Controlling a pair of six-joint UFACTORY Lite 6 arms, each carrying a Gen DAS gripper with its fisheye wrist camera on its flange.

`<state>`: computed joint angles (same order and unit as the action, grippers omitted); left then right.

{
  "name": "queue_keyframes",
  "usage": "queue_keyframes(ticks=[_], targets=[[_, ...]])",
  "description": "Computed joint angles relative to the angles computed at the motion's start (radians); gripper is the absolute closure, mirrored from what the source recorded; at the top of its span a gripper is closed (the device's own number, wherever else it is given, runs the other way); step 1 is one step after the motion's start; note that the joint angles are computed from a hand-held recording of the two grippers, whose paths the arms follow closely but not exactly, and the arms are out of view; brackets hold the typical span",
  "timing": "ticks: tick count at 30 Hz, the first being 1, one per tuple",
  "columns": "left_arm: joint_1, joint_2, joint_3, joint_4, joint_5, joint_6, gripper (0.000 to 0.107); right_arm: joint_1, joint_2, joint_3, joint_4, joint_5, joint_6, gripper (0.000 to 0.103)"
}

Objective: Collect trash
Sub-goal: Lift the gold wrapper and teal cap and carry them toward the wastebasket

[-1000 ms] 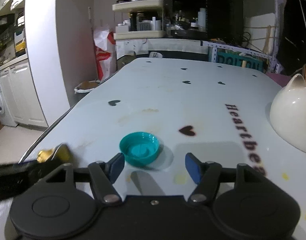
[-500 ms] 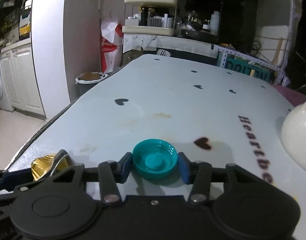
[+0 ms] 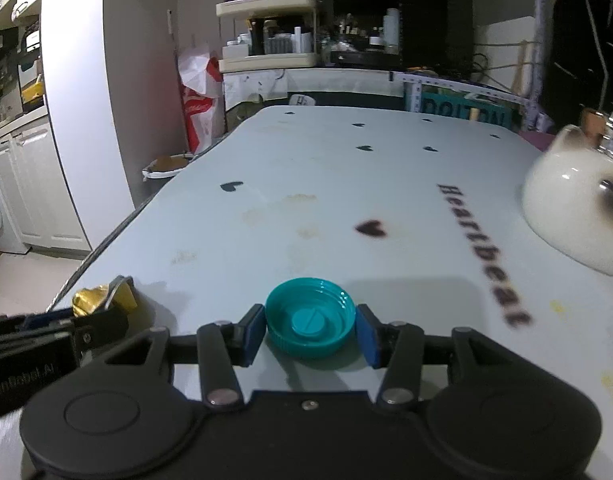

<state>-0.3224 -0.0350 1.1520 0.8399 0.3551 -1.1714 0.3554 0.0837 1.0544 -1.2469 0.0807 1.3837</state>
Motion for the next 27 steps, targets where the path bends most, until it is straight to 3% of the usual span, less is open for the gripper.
queue_keyframes(ticks=[6, 12, 15, 22, 27], targets=[[-0.018, -0.144, -0.069, -0.09, 0.03, 0.151, 0.075, 0.035, -0.164, -0.161, -0.13, 0.057, 0.161, 0.054], [-0.027, -0.291, -0.12, -0.227, 0.088, 0.358, 0.075, 0.1, -0.438, -0.317, 0.117, 0.169, 0.009, 0.054], [-0.047, -0.368, -0.152, -0.256, 0.13, 0.419, 0.075, 0.195, -0.565, -0.378, 0.122, 0.289, 0.031, 0.054], [-0.088, -0.59, -0.255, -0.288, 0.227, 0.501, 0.075, 0.552, -0.795, -0.455, 0.148, 0.686, 0.093, 0.054], [-0.065, -0.745, -0.302, -0.389, 0.289, 0.625, 0.075, 0.871, -0.819, -0.418, 0.132, 0.983, 0.201, 0.054]])
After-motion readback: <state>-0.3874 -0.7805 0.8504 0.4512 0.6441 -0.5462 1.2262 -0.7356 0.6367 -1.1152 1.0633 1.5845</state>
